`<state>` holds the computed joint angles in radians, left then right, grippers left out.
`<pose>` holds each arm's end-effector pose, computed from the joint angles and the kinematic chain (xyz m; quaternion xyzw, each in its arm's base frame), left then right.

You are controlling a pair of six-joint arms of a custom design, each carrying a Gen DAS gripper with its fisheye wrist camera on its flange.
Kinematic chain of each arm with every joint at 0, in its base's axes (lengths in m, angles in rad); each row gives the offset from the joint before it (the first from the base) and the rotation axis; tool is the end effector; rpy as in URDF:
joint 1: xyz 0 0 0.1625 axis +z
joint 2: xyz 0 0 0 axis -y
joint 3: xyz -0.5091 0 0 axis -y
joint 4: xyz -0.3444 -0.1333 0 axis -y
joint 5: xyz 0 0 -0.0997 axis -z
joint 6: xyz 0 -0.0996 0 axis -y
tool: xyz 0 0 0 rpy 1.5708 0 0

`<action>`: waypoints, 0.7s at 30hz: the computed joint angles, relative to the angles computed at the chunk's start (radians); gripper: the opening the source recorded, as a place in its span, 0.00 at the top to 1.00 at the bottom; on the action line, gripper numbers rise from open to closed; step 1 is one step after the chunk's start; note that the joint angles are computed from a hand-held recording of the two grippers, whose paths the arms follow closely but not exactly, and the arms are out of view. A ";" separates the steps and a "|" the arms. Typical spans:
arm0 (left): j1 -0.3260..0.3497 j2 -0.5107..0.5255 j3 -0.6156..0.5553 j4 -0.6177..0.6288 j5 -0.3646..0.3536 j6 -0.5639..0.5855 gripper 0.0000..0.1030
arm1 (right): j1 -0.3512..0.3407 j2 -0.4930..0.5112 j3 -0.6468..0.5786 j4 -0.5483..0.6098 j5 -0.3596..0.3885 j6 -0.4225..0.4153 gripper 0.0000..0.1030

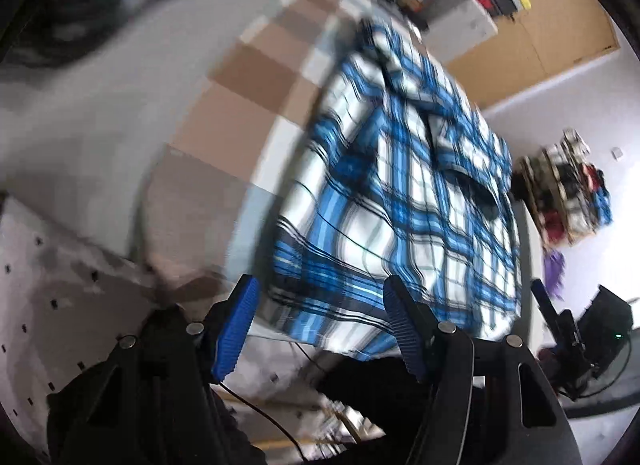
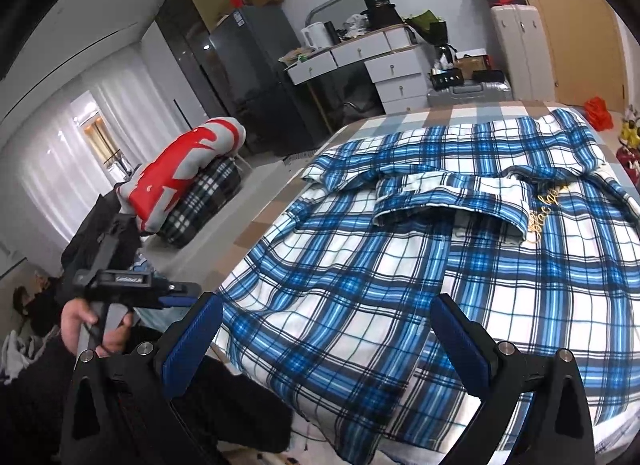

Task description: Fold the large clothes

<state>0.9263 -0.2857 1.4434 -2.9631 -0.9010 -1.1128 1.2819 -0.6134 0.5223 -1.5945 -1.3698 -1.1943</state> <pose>-0.2897 -0.7103 -0.0622 -0.2550 0.9034 -0.3218 0.1232 -0.1009 -0.8771 0.4014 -0.4396 0.8907 -0.1097 0.0353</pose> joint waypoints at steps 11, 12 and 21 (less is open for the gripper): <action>0.021 -0.001 -0.112 0.269 -0.013 -0.006 0.42 | -0.001 0.013 -0.034 0.030 0.001 0.007 0.00; 0.023 0.003 -0.130 0.300 -0.020 0.018 0.42 | -0.001 0.013 -0.033 0.029 -0.001 0.006 0.00; 0.036 0.018 -0.154 0.278 -0.093 0.119 1.00 | -0.011 0.029 -0.095 0.050 0.042 0.026 0.00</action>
